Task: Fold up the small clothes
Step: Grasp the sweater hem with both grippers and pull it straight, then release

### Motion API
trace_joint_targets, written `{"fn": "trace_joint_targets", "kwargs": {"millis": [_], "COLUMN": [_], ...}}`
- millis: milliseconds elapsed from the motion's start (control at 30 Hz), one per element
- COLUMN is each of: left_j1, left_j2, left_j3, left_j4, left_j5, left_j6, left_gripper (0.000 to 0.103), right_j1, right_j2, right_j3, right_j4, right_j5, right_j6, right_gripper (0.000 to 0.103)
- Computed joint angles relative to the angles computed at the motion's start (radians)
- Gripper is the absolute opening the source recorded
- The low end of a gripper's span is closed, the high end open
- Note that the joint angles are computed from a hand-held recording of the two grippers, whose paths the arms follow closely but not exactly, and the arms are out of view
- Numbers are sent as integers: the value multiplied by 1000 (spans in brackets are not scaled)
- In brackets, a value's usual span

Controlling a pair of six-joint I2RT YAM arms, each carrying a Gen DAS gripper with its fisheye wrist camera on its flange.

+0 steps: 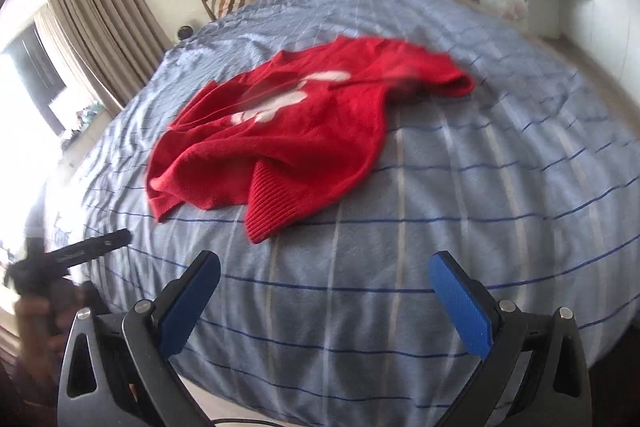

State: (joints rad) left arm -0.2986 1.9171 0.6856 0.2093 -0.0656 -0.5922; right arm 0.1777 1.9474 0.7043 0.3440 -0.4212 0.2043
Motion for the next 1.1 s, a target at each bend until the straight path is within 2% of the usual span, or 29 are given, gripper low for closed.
{"fn": "trace_joint_targets", "kwargs": {"millis": [67, 100, 167, 200, 233, 267, 300, 367, 400, 467, 567, 633, 667, 833, 967, 1100], "left_j1": [16, 8, -16, -25, -28, -16, -10, 32, 48, 93, 145, 150, 141, 36, 0, -4], "left_j2": [64, 92, 136, 155, 172, 179, 168, 93, 36, -84, -251, -288, -276, -65, -74, 4], "left_j3": [36, 70, 121, 142, 162, 173, 169, 106, 61, -23, -113, -142, -150, -120, -144, -124], "left_j4": [54, 45, 51, 58, 53, 50, 41, 55, 52, 15, -112, -158, -155, -47, -34, 5], "left_j5": [48, 45, 4, -15, -17, 18, 35, 114, 153, 234, 319, 328, 319, 206, 134, 88], "left_j6": [13, 20, 41, 50, 53, 54, 45, 80, 101, 178, 285, 332, 341, 289, 262, 227], "left_gripper": [88, 78, 67, 46, 10, 4, 4, 3, 3, 3, 3, 3, 3, 3, 2, 2], "right_j1": [5, 12, 24, 30, 35, 36, 30, -8, -33, -97, -196, -227, -231, -189, -167, -96], "right_j2": [99, 143, 235, 273, 299, 310, 302, 225, 162, 30, -102, -114, -98, 75, 56, 100], "right_j3": [51, 79, 151, 183, 205, 215, 209, 139, 100, 49, 47, 65, 72, 94, 55, 59], "right_j4": [72, 106, 148, 162, 173, 177, 178, 187, 155, 14, -303, -437, -474, -415, -374, -291], "right_j5": [-100, -134, -201, -215, -216, -212, -210, -247, -265, -318, -408, -400, -357, -166, -96, 65], "right_j6": [57, 83, 145, 177, 203, 223, 236, 219, 169, 38, -147, -241, -274, -254, -222, -200], "right_gripper": [102, 99, 80, 67, 59, 30, 5, 5, 5, 5, 5, 5, 5, 5, 4, 4]}}
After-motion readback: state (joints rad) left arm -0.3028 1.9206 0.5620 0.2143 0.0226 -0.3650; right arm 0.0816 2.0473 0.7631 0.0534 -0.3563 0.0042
